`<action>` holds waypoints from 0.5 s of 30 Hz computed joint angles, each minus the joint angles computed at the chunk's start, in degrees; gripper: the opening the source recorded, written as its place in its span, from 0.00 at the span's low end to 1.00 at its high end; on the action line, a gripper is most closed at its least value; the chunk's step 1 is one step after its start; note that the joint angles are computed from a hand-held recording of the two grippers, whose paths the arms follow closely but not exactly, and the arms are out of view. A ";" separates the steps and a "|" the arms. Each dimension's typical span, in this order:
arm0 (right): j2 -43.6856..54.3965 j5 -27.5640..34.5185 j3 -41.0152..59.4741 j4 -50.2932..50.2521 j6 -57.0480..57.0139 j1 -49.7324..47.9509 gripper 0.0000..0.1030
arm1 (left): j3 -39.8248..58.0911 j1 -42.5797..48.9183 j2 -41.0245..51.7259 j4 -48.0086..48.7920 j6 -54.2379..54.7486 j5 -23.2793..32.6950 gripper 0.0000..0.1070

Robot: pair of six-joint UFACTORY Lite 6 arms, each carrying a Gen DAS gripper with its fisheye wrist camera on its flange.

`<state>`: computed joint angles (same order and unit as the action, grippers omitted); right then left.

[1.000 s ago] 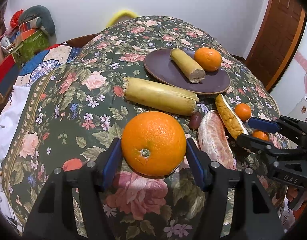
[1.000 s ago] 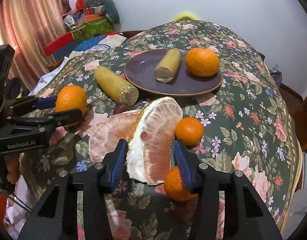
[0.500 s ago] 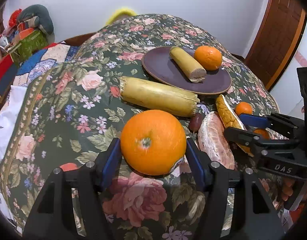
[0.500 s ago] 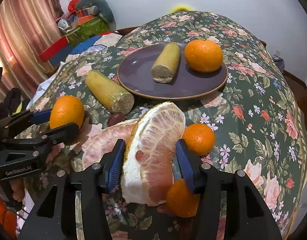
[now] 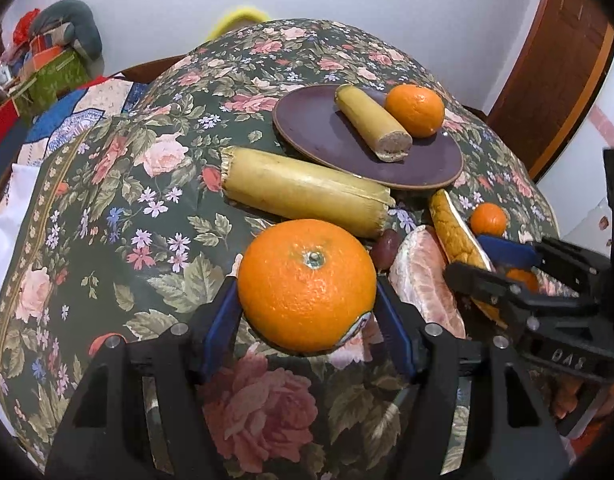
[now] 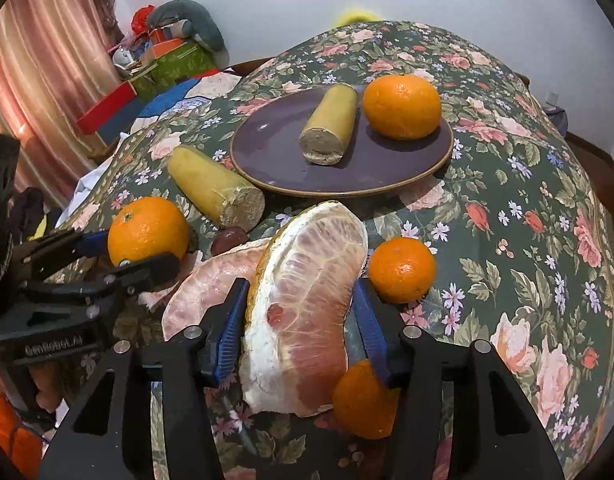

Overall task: Organize fruits
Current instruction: 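Grasp and lift the pomelo segment with the right gripper while the left lifts the orange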

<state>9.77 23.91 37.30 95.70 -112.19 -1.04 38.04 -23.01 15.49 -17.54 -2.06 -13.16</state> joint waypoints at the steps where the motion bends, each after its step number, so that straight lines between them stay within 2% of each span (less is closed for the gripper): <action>1: -0.58 0.14 -0.56 0.67 -0.71 -0.06 0.45 | 0.18 0.24 0.12 1.24 -1.37 0.07 0.62; 5: -2.19 1.14 -1.21 -0.17 0.10 -0.66 0.38 | 0.63 0.82 0.39 3.83 -4.64 -0.09 0.61; 7: -3.61 1.57 -1.46 -1.32 0.73 -1.04 0.31 | 0.24 0.62 -0.13 2.64 -3.70 -0.02 0.60; 15: -7.01 5.22 -2.11 -7.37 5.47 -5.16 0.23 | -4.92 -1.57 -6.20 -6.49 3.66 0.39 0.60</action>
